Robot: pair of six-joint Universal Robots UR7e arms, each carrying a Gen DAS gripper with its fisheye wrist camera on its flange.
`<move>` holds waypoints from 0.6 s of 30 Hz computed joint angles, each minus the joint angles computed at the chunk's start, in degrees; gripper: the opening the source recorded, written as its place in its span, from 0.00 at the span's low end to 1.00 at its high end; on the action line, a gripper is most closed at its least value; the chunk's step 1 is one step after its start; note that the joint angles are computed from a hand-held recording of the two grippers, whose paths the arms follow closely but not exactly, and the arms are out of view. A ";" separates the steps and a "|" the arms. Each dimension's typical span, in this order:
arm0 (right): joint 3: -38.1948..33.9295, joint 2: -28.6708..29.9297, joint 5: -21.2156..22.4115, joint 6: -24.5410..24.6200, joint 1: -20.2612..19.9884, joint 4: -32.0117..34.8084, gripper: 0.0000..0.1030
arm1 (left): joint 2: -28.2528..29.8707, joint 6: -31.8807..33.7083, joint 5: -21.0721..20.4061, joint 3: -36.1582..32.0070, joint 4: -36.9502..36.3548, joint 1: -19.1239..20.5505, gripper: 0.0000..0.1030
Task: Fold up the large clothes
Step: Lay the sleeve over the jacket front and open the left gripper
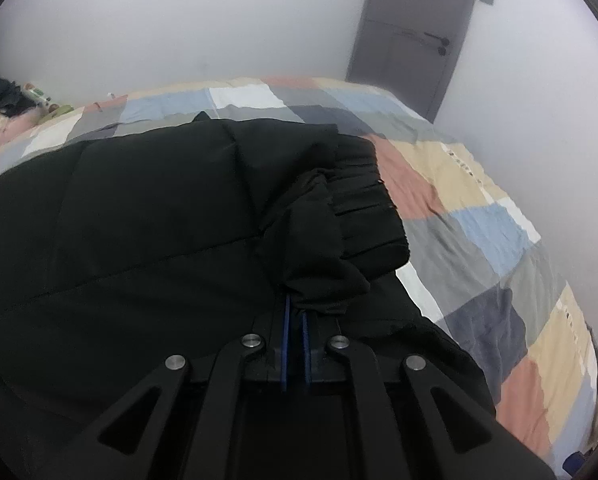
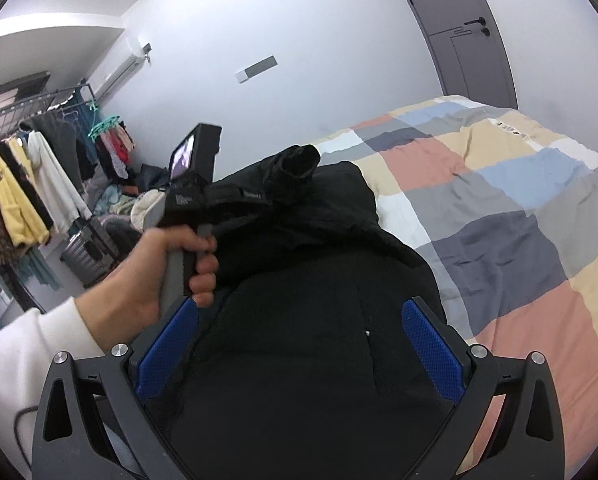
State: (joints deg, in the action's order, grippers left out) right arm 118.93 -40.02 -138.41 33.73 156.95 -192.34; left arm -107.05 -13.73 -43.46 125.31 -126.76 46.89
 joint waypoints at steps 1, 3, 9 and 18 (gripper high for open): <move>0.11 -0.01 -0.08 0.04 0.05 -0.16 1.00 | -0.13 -0.32 0.34 0.30 -0.64 0.03 0.04; 0.23 -0.04 -0.20 0.08 0.11 -0.51 1.00 | -0.62 -0.88 1.57 0.38 -0.60 -0.29 0.05; 0.16 0.53 -0.79 -1.60 0.22 -2.63 1.00 | -2.88 -5.87 5.74 -0.25 6.11 -3.32 0.23; -3.30 0.71 -3.64 -8.08 1.03 -1.31 1.00 | -11.94 -8.75 11.30 -1.99 16.80 -12.27 0.79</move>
State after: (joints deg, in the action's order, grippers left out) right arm 115.63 -39.31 -142.05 25.64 157.98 -193.65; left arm -119.00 -22.48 -32.16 123.32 -109.96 34.61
